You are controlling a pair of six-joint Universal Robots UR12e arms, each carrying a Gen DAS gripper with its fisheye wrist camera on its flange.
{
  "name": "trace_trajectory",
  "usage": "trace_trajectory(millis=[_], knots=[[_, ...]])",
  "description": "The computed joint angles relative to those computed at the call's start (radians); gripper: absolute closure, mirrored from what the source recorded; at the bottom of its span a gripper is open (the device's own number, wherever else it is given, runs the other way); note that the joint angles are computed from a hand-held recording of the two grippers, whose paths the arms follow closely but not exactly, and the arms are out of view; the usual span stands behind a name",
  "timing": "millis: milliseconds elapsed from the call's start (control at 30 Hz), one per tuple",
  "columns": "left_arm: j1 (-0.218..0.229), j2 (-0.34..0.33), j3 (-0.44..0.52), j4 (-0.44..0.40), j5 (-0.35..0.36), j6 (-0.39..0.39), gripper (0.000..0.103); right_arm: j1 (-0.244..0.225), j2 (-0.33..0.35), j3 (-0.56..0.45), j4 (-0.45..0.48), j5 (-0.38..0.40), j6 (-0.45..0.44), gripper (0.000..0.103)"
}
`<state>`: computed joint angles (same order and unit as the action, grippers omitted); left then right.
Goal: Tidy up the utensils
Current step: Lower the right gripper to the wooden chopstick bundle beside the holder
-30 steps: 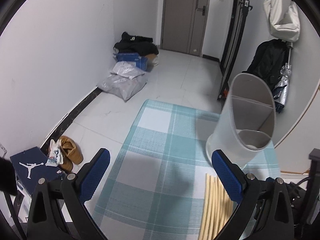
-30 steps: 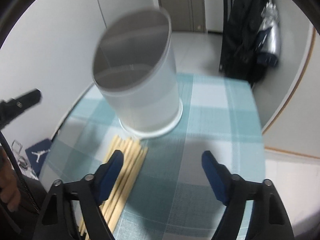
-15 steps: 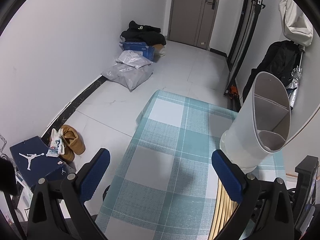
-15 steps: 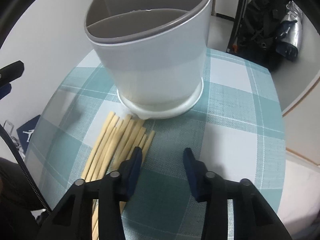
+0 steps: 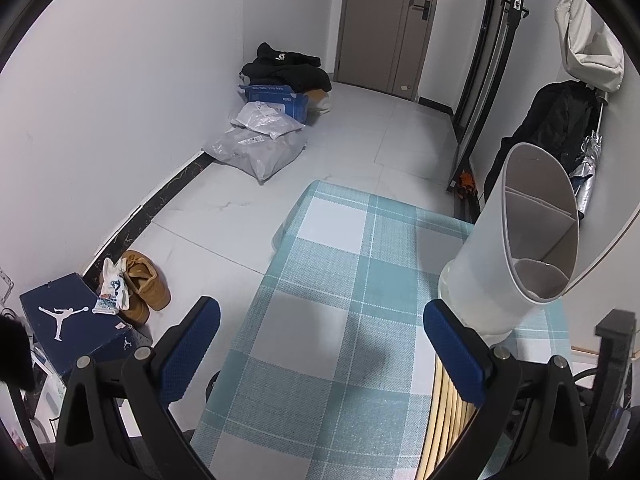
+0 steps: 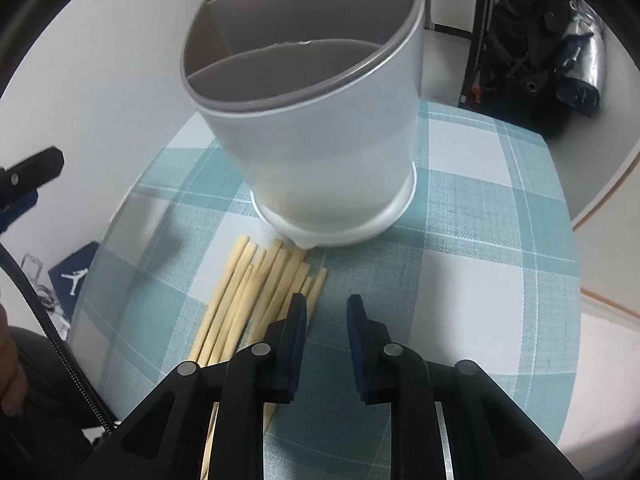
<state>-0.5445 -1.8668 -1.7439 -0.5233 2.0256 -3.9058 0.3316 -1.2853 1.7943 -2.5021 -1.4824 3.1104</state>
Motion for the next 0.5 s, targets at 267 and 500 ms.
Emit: trace_trajectory(millis=[267, 500], knots=[[0.003, 0.001, -0.005, -0.003, -0.006, -0.009, 0.003, 0.020, 0.008, -0.021, 0.042, -0.050, 0.002, 0.079], [0.000, 0.005, -0.011, 0.013, 0.001, -0.011, 0.003, 0.043, 0.009, -0.041, 0.076, -0.066, 0.003, 0.079]])
